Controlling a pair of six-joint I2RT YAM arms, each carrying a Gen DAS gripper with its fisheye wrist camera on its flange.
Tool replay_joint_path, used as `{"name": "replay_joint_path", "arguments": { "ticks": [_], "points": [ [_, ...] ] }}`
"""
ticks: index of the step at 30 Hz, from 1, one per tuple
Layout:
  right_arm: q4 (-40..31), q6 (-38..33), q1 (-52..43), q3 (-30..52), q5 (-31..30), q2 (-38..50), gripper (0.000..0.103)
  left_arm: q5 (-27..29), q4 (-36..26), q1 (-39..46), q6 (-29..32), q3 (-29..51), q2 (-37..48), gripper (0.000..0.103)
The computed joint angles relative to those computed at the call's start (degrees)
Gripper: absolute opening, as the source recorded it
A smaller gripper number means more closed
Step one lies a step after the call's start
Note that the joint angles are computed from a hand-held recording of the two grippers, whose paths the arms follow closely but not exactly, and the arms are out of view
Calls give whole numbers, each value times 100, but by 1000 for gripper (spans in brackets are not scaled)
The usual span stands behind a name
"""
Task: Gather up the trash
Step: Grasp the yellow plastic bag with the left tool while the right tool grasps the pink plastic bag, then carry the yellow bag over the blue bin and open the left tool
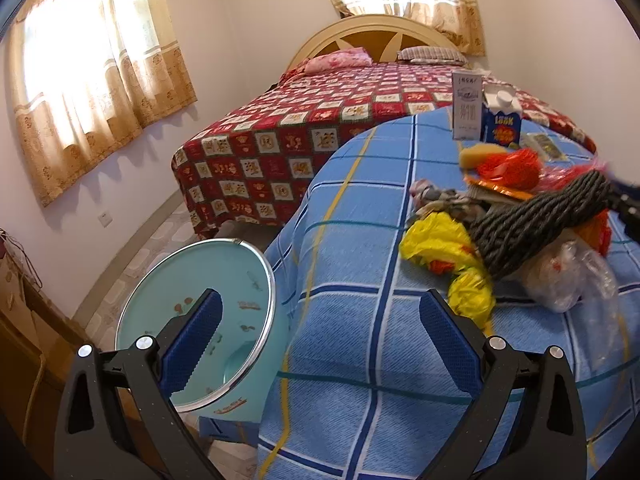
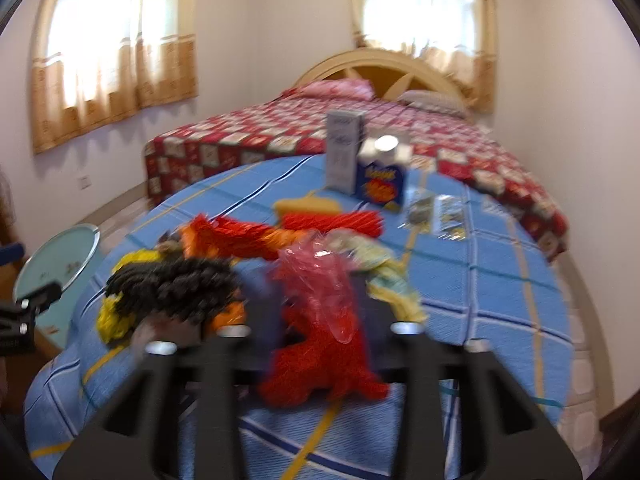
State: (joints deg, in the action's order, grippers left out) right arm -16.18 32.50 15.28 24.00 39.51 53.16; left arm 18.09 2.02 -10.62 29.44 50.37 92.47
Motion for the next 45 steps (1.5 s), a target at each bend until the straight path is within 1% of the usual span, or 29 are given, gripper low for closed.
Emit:
{"name": "replay_joint_path", "arguments": {
  "ticks": [3, 5, 6, 7, 10, 12, 13, 14, 17, 20, 21, 22, 23, 25, 26, 28, 33, 36, 39, 42, 45],
  "points": [
    [6, 68, 199, -186, 22, -325, 14, 103, -67, -26, 4, -12, -82, 97],
    [-243, 335, 471, -257, 305, -690, 12, 110, -107, -88, 15, -51, -131, 97],
    [-394, 477, 586, -288, 443, -896, 12, 136, -113, -94, 39, -90, -154, 97],
    [-674, 675, 691, -349, 565, -1331, 12, 130, -109, -120, 50, -126, -180, 97],
    [-1349, 1098, 959, -412, 886, -2230, 12, 1, -39, -295, 40, -254, -206, 97],
    [-1649, 1218, 1042, -387, 1073, -2538, 12, -110, 35, -424, 9, -292, -125, 97],
    [-1900, 1408, 1192, -388, 1314, -2729, 12, -168, 65, -490, -16, -307, -99, 97],
    [-1982, 1462, 1207, -401, 1380, -2798, 12, -246, 91, -591, -60, -312, -48, 97],
    [-1918, 1268, 782, -580, 1101, -2897, 12, -389, 121, -821, -130, -299, 61, 96],
    [-1626, 1068, 335, -879, 600, -2958, 12, -500, 166, -1017, -175, -278, 225, 96],
    [-1524, 1046, 266, -959, 466, -2914, 12, -515, 125, -1054, -168, -228, 298, 89],
    [-1486, 1017, 233, -1007, 376, -2904, 12, -502, 53, -1069, -136, -162, 382, 76],
    [-1461, 1023, 258, -1036, 366, -2885, 12, -460, -104, -1090, -91, -42, 511, 69],
    [-1484, 1115, 446, -1041, 524, -2817, 12, -333, -360, -1046, -48, 138, 642, 34],
    [-1527, 1167, 552, -1030, 633, -2832, 12, -235, -487, -1003, -30, 206, 657, 30],
    [-1703, 1294, 792, -923, 899, -2899, 12, -146, -504, -917, 14, 189, 587, 28],
    [-1981, 1338, 1179, -600, 1414, -3022, 12, 222, -648, -576, 148, 175, 206, 27],
    [-1880, 1233, 1308, -441, 1529, -2907, 12, 382, -832, -363, 224, 280, 49, 27],
    [-1508, 982, 1273, -355, 1448, -2682, 12, 439, -814, -167, 256, 301, -47, 27],
    [-946, 666, 1071, -297, 1153, -2319, 12, 243, -589, -35, 295, 297, -48, 27],
    [-553, 516, 1141, -162, 1118, -1881, 12, 260, -681, 175, 319, 482, 62, 27]
  ]
}}
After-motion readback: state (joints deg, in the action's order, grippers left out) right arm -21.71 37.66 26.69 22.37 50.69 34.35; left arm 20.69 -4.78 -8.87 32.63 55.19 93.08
